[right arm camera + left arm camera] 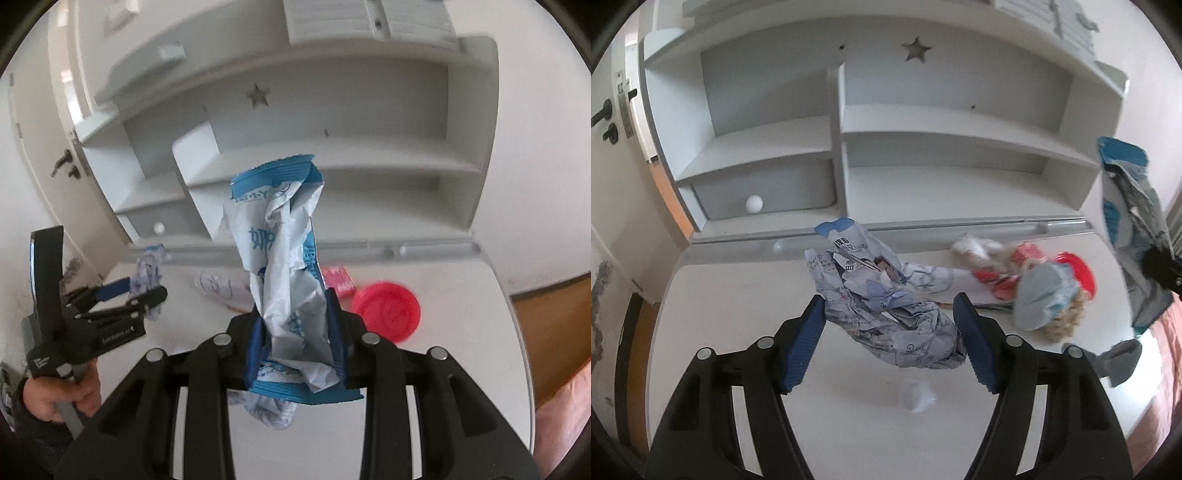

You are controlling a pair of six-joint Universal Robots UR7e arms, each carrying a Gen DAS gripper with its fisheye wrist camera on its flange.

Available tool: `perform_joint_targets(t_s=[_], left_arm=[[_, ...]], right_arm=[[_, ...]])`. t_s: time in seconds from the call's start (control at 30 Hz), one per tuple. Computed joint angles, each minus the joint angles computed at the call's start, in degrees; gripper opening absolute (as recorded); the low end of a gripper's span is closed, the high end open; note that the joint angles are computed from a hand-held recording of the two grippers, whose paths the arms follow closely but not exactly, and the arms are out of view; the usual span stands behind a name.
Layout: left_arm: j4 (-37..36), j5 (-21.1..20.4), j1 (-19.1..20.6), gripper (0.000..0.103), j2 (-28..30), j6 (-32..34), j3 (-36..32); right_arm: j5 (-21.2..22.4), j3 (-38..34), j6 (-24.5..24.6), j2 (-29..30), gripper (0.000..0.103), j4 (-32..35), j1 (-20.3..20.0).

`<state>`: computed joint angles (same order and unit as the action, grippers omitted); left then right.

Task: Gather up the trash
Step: 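Grasp the blue-white milk packet with the right tool while the left grasps crumpled paper, then carry packet and paper to the bin and open both tools over it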

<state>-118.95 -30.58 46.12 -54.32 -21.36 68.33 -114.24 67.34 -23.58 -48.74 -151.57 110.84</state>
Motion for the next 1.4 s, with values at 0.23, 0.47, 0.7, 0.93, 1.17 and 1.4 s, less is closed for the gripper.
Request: perform_joint_targets(t_s=[0.23,0.47,0.7,0.93,1.17,1.4], left_arm=[[-1.34,-1.61,-2.1,0.069,-0.35,0.93,1.27],[-3.7,-6.18,-4.72,0.069,2.43,5.29,0.71],[-7.19,-20.6,-7.96,0.069,11.71,13.23,-4.23],[-7.71,-38.21,-11.84,0.069,24.24,20.91,-11.78],[-2.12,-49.0,-14.05,0.069,36.97,25.59,-20.73],[5.55,-52.69,-13.7,0.069,47.28,26.87,-26.63]], right_arm=[[-0.44,1.18,-0.07,-1.85,0.031,2.52,-0.69],[-0.92,9.05,5.93,-10.38,0.031,2.35,-5.15],[-4.58,23.62,10.81,-26.04,0.031,-2.82,-14.0],[-5.75,36.35,16.67,-42.65,0.031,-4.58,-27.76],[0.79,44.08,19.5,-52.01,0.031,-2.52,-43.69],[10.42,47.63,19.67,-51.69,0.031,0.78,-57.35]])
